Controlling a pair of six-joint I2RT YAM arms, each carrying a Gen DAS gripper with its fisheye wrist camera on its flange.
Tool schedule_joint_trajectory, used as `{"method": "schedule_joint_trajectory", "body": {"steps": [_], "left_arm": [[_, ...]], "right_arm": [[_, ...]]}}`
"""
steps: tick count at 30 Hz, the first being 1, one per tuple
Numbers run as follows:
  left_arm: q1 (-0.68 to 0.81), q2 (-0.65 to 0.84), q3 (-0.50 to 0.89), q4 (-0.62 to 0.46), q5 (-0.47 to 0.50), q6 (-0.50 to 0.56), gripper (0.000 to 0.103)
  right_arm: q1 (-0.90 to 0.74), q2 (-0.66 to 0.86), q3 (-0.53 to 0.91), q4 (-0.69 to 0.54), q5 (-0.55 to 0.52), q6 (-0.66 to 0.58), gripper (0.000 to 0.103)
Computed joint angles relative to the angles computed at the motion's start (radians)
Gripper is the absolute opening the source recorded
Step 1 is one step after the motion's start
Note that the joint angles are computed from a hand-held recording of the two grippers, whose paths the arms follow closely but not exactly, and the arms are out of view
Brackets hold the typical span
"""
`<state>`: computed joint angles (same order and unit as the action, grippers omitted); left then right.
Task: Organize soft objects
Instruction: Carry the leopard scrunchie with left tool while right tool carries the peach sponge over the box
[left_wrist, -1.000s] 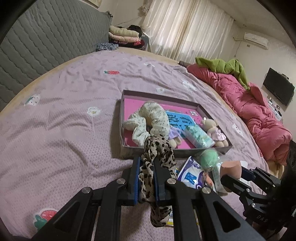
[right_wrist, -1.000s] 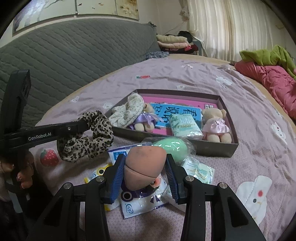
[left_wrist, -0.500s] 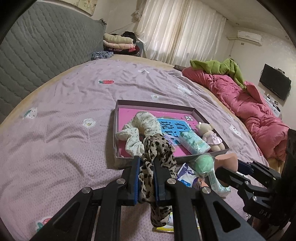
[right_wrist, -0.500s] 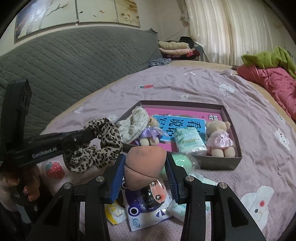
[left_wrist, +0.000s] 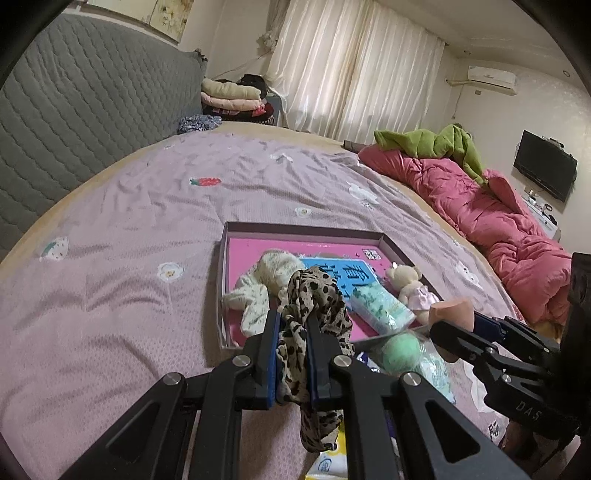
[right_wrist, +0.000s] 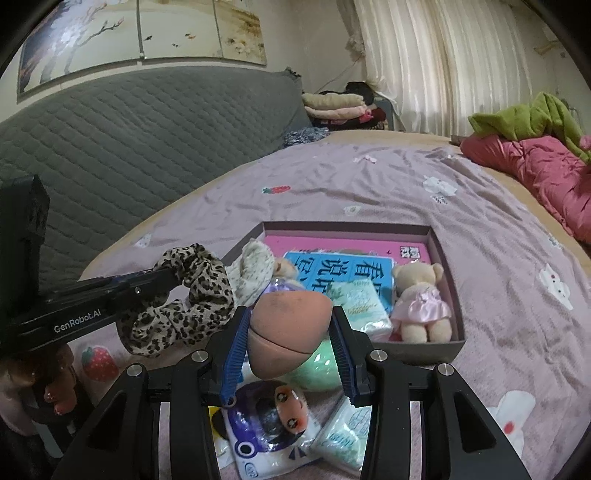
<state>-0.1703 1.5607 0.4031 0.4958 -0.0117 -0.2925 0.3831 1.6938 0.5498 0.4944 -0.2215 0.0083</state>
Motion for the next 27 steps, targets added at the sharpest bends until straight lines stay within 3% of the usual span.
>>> {"method": "schedule_joint_trajectory", "body": {"steps": [27], "left_arm": [[0.056,0.108,0.124,0.022,0.004,0.019,0.013]], "right_arm": [[-0.029,0.066,0.14,0.002,0.024,-0.05,0.045]]}}
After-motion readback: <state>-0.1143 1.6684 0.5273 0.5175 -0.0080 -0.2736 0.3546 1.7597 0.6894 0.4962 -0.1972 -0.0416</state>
